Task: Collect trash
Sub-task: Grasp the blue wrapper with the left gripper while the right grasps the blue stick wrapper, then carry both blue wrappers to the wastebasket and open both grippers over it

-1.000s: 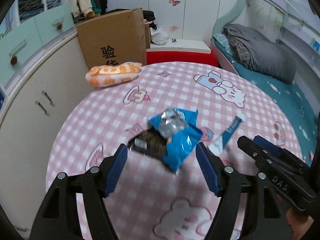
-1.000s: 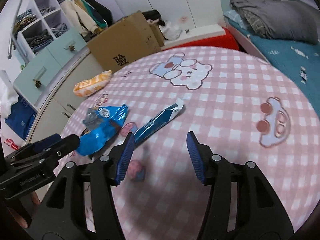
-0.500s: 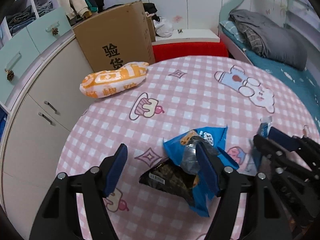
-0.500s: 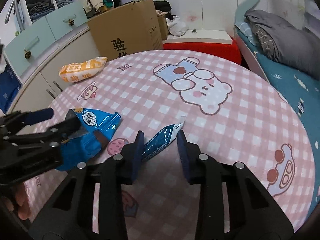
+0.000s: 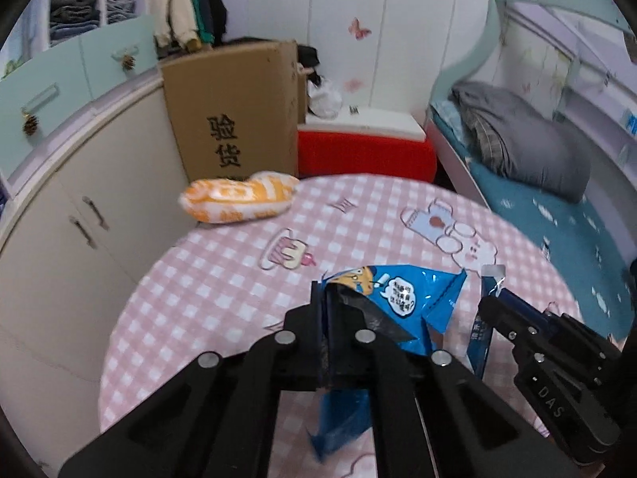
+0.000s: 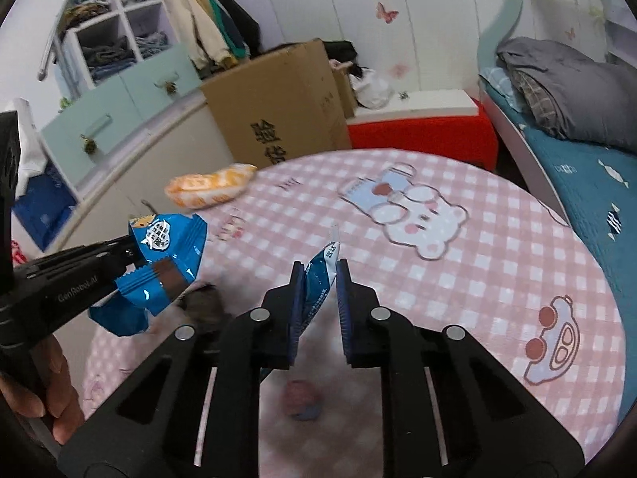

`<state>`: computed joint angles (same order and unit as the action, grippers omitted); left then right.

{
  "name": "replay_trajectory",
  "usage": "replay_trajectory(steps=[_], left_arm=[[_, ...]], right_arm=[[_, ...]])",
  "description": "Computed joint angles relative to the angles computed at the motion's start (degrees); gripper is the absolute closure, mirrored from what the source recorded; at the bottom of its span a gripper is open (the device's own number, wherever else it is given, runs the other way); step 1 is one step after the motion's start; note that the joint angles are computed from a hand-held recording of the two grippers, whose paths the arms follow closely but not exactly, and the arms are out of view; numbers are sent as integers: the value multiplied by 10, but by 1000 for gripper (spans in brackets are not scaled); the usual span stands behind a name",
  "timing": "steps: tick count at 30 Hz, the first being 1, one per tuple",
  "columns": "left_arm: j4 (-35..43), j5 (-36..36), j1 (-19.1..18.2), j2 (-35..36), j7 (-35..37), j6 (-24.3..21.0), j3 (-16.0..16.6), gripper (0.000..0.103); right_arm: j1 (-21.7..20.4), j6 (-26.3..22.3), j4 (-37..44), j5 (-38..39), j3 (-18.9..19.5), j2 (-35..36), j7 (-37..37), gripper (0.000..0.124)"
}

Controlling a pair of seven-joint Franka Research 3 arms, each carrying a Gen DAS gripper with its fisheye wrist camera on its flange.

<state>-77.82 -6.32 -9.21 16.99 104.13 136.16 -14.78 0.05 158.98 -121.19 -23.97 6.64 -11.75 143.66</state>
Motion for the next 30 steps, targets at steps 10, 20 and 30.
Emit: replay_trajectory(steps=[10, 20, 30], left_arm=[[-121, -79, 55, -120, 29, 29, 36, 101], [-226, -159, 112, -213, 78, 16, 118, 101], [-286, -173, 190, -211, 101, -4, 180, 101]], right_arm=[[37, 0, 49, -7, 42, -8, -1, 108], [147, -34, 174, -17, 66, 93, -27, 108], [281, -123, 388, 3, 62, 286, -105, 108]])
